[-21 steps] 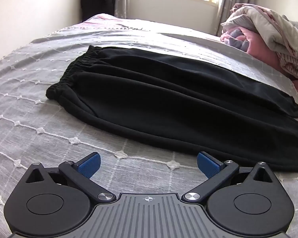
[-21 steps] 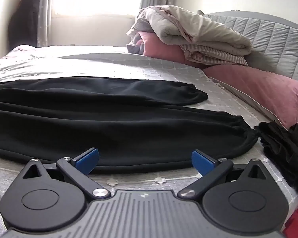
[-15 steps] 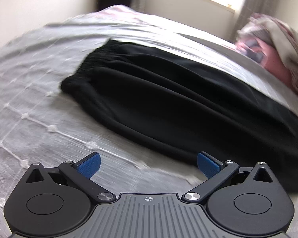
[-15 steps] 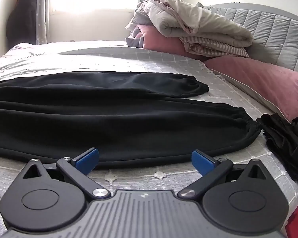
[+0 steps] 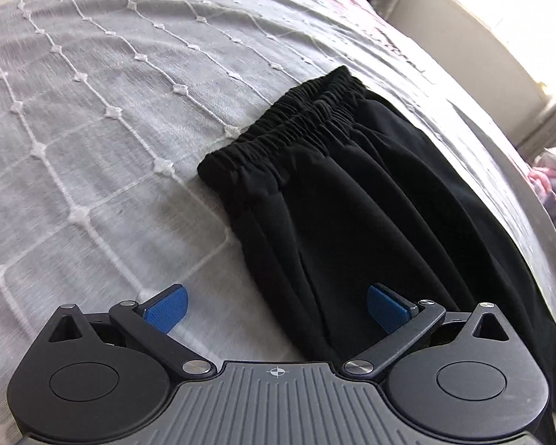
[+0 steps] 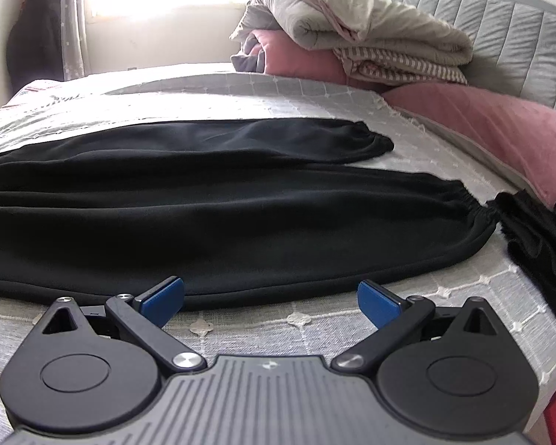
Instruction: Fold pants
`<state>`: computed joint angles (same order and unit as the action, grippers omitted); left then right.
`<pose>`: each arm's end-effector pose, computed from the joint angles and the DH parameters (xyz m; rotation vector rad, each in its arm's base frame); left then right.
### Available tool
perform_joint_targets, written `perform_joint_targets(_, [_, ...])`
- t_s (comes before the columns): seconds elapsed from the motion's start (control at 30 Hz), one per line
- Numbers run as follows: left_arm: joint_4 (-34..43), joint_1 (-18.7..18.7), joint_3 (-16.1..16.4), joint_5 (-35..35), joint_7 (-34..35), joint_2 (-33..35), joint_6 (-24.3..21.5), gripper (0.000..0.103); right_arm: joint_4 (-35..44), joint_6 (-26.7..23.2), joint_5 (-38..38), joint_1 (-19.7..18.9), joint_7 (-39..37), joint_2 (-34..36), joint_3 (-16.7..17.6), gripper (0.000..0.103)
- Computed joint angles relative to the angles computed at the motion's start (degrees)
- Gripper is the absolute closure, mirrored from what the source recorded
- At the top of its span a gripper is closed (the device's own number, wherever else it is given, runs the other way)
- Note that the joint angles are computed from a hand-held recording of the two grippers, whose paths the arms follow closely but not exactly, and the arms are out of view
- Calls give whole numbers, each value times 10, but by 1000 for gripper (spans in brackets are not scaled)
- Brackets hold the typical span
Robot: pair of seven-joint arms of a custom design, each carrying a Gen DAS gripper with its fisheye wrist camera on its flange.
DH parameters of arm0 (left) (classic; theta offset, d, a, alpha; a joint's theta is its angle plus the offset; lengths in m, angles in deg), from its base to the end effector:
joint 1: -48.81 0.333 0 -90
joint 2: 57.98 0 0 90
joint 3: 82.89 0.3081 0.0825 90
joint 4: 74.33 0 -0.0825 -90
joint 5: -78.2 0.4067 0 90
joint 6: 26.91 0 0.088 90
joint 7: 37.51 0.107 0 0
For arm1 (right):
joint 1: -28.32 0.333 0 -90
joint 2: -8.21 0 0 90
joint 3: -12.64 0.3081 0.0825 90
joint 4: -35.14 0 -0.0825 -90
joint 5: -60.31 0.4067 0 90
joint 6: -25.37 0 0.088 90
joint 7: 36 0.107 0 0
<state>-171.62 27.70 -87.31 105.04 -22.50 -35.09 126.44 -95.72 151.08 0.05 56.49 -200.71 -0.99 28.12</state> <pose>0.6460 -0.3166 0.4085 -2.3991 1.3907 -0.8546 0.4011 0.3427 0.4200 -1.3183 2.0919 -1.0122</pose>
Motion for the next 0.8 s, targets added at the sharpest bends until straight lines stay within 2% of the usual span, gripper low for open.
perform_joint_targets(0.17, [83, -12, 14, 25, 27, 63, -13, 6, 1, 15, 12, -3, -10, 3, -6, 0])
perform_joint_targets(0.27, [108, -36, 41, 63, 10, 78, -33, 21, -1, 31, 22, -6, -17, 4, -10, 0])
perform_joint_targets(0.37, [120, -49, 57, 105, 4, 89, -46, 46, -5, 52, 35, -11, -24, 2, -14, 0])
perform_joint_targets(0.43, [119, -53, 64, 126, -9, 87, -64, 73, -9, 66, 34, -15, -18, 0, -15, 0])
perform_joint_targets(0.5, [102, -38, 56, 124, -23, 78, -39, 82, -16, 87, 32, -20, -16, -3, -17, 0])
perform_joint_targets(0.57, [76, -26, 53, 117, -41, 64, -5, 87, -24, 105, 24, -26, -5, -6, -17, 0])
perform_joint_targets(0.7, [15, -37, 80, 145, -162, 29, 53, 90, -30, 117, 28, -33, -4, -8, -17, 0])
perform_joint_targets(0.8, [-9, -63, 107, 230, -245, -2, 45, 90, -37, 131, 20, -39, 17, -11, -14, 0])
